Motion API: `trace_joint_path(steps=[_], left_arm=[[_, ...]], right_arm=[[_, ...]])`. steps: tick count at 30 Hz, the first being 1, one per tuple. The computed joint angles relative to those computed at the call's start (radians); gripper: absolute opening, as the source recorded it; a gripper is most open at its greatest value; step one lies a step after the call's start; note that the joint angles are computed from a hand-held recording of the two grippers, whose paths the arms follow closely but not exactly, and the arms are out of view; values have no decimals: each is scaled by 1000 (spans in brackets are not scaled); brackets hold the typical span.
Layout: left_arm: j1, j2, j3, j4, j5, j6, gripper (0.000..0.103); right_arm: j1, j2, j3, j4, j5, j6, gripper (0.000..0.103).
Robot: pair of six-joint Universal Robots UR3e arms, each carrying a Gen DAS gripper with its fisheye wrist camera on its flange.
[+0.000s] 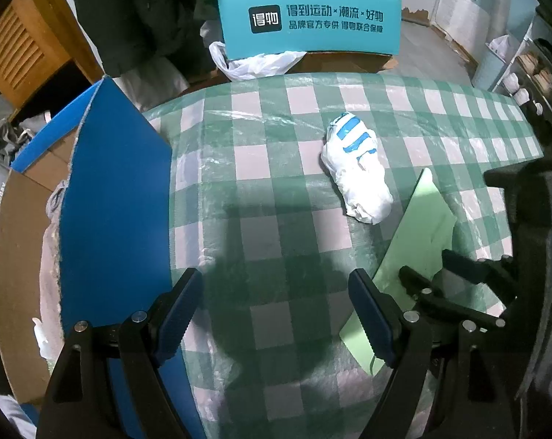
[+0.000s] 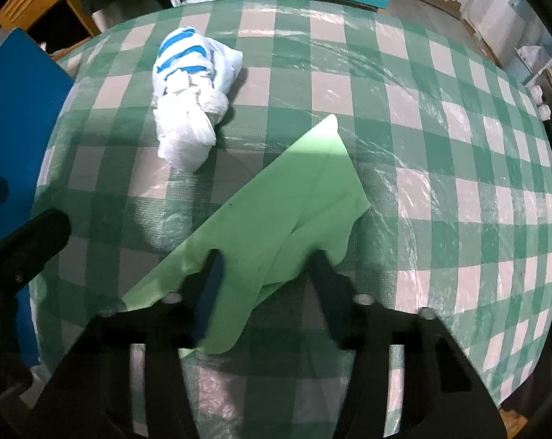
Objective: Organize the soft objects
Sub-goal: 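Lower right tool onto light green sheet and close on its edge, then close left tool on blue-striped white sock while right tool lifts green sheet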
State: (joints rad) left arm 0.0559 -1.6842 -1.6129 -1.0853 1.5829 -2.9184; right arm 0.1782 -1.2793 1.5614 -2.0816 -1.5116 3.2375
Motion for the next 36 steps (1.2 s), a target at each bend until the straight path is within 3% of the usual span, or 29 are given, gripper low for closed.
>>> trace_joint_path(steps=[1,3,5,21,30,36], left_arm=[[-3,-7,5,-2,-1,-3,83],[-9,-21,16,-4,-2,-6,83],[-18,-33,27,-6,-3,-12,83],[-57,-215,242,-56,-68,-103,87],[-78,-322,359,-82,-80,-151,87],[-122,-402,447,-97,-21,-139,87]], right_arm=[[-12,-27,28,-3,5,-10,24],[-23,-45,39,4,12,-11,9],[-52,-65,60,3,40,-20,6],[-234,-223,196,-26,0,-71,4],[-230,-125,93,-63,11,-25,4],[-241,-129,87,-69,22,-35,4]])
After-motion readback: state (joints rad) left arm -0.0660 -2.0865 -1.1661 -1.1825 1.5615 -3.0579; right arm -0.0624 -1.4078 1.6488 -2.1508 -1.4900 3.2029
